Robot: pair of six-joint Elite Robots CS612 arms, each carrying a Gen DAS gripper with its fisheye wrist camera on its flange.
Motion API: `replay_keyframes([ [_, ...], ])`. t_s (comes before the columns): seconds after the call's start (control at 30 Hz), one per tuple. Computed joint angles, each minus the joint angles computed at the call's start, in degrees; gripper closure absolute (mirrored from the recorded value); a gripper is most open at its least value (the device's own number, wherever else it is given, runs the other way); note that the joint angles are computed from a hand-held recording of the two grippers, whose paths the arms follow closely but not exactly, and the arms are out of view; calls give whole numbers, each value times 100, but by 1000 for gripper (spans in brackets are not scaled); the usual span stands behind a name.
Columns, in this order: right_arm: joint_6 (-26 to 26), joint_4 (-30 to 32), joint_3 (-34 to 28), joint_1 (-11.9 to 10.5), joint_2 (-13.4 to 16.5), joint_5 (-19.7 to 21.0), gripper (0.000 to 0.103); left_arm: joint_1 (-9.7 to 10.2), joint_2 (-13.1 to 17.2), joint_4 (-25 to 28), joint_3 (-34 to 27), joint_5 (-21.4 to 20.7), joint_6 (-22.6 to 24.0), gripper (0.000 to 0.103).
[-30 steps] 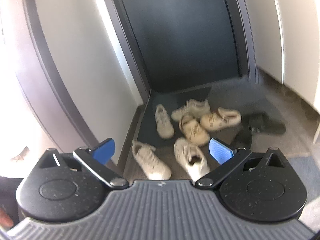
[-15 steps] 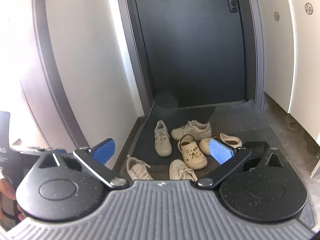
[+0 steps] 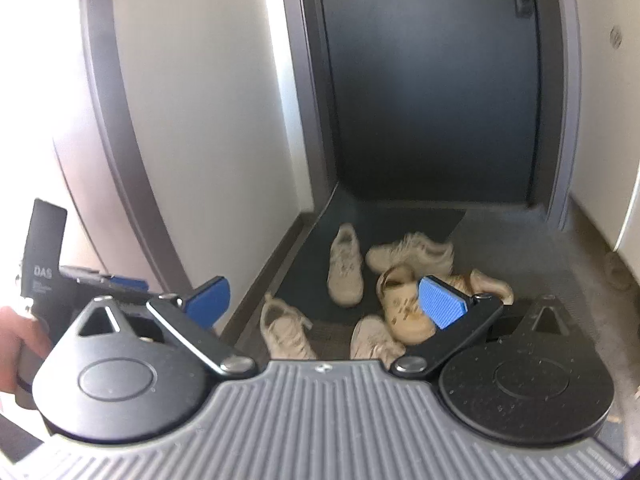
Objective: Organize scattered shoes
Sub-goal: 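Move the left gripper down to a white sneaker and grasp its heel collar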
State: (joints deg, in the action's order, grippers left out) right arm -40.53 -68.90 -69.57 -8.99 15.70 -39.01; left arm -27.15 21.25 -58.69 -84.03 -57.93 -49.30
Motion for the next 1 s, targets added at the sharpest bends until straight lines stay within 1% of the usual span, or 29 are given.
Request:
replay_keyframes([
  [0.03, 30, 28, 109, 36, -23, -118, 0, 21, 45, -103, -3, -21, 73, 0],
  [0.13, 131, -58, 379, 101, -48, -232, 0, 85, 179, -410, -8, -90, 290, 0],
  [0.2, 104, -188, 466, 131, -15, -238, 0, 170, 353, -615, -34, -173, 183, 0],
  [0.37, 36, -510, 443, 164, 251, -27, 0, 310, 749, -903, -105, -439, -89, 0],
  [0.43, -37, -508, 494, 176, 399, 164, 0, 366, 934, -964, -79, -450, -212, 0],
  [0.5, 16, -572, 553, 217, 509, 120, 0, 403, 1022, -1004, -58, -498, -260, 0],
  [0.57, 80, -675, 621, 257, 596, 37, 0, 473, 1230, -1350, -20, -567, -150, 0],
  [0.6, 63, -728, 654, 264, 613, 1, 0, 491, 1281, -1431, -15, -582, -124, 0],
  [0.7, 11, -889, 757, 284, 661, -105, 0, 552, 1382, -1512, 108, -665, -103, 1],
  [0.73, -6, -943, 793, 291, 676, -141, 0, 566, 1412, -1548, 160, -624, -81, 1],
  [0.8, -14, -997, 862, 304, 674, -229, 0, 603, 1438, -1529, 334, -429, -176, 1],
  [0.87, -32, -932, 963, 329, 640, -346, 0, 661, 1445, -1546, 504, -369, -352, 1],
  [1.0, -211, -683, 1136, 379, 592, -552, 0, 772, 1423, -1703, 794, -390, -568, 1],
])
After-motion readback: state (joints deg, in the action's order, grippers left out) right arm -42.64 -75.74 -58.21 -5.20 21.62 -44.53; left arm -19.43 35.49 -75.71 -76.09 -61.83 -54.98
